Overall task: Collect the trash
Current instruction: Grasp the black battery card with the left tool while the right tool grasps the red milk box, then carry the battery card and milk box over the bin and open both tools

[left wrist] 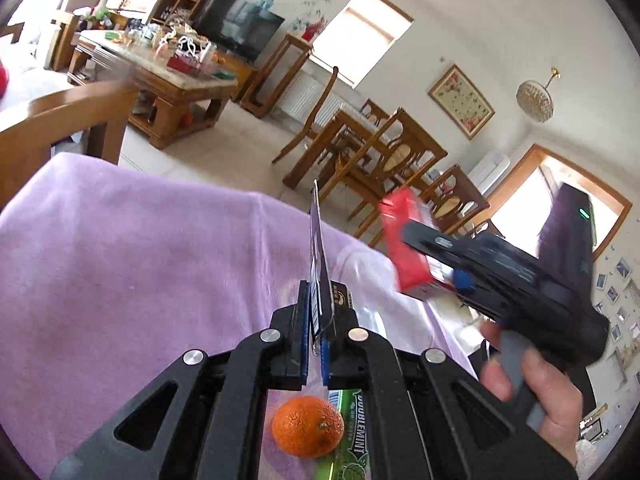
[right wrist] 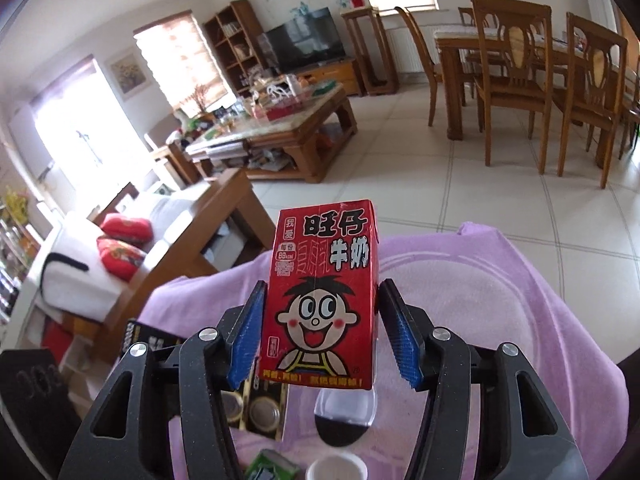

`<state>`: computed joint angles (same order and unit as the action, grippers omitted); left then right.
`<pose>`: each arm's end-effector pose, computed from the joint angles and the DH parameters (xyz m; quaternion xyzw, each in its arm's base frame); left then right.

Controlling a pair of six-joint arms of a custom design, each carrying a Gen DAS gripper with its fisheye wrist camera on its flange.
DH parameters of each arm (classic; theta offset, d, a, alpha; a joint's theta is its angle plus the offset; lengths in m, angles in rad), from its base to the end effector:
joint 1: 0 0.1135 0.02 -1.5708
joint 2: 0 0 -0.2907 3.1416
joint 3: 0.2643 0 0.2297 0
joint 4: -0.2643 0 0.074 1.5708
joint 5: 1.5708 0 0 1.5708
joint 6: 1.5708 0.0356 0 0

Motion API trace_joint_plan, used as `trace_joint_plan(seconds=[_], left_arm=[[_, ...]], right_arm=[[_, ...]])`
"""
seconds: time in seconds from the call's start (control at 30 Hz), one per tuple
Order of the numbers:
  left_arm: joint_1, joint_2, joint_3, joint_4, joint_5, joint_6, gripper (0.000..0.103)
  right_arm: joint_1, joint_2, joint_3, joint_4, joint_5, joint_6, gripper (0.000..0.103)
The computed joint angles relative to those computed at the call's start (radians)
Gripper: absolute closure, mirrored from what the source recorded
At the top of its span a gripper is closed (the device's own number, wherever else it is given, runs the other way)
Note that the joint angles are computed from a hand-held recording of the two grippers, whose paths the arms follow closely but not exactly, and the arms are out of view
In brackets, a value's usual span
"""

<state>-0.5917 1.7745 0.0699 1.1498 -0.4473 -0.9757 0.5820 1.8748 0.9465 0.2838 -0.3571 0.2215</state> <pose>0.1737 -0.0982 0.1146 -0.2685 0.8157 -0.1976 0.4728 0.3054 0.2158 0.1848 -0.2359 0.8519 0.3182 0.3425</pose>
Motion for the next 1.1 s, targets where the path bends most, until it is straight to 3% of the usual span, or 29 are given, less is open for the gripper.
trace_joint_plan(seconds=[0.2,0.3,0.4,0.53,0.6,0.73,0.87,1.1], left_arm=[[-0.062,0.004,-0.066,0.119,-0.121,-0.010,0.098],[-0.130,-0.066,-0.059,0.056,-0.196,0.002,0.098],[-0.199,-0.184,0.017,-0.149,-0.238,-0.006,0.098],[-0.351,-0.224,0.207,-0.424,-0.326,-0.007,0.098],[-0.411,-0.186,0.313,-0.486,-0.350,0.010,0.098],[-0.489,-0.037,0.562,-0.553,-0.351,0.094,0.098],[-0.518,0.152,0.837,-0.591,-0.299,0.194,0.098],[-0.514,0.500,1.350,-0.784,-0.143,0.262,0.098]], right_arm=[[-0.205,-0.347,-0.336,0.074,-0.237,-0.102,0.047],[-0.397,-0.467,-0.438,0.023,-0.412,-0.211,0.047],[-0.633,-0.515,-0.456,-0.127,-0.592,-0.399,0.047],[-0.969,-0.437,-0.349,-0.483,-0.797,-0.816,0.047],[-1.102,-0.331,-0.259,-0.693,-0.857,-1.049,0.047],[-1.297,-0.100,-0.030,-1.011,-0.900,-1.345,0.047],[-1.424,0.083,0.175,-1.165,-0.917,-1.445,0.047],[-1.523,0.329,0.435,-1.120,-0.913,-1.291,0.047]])
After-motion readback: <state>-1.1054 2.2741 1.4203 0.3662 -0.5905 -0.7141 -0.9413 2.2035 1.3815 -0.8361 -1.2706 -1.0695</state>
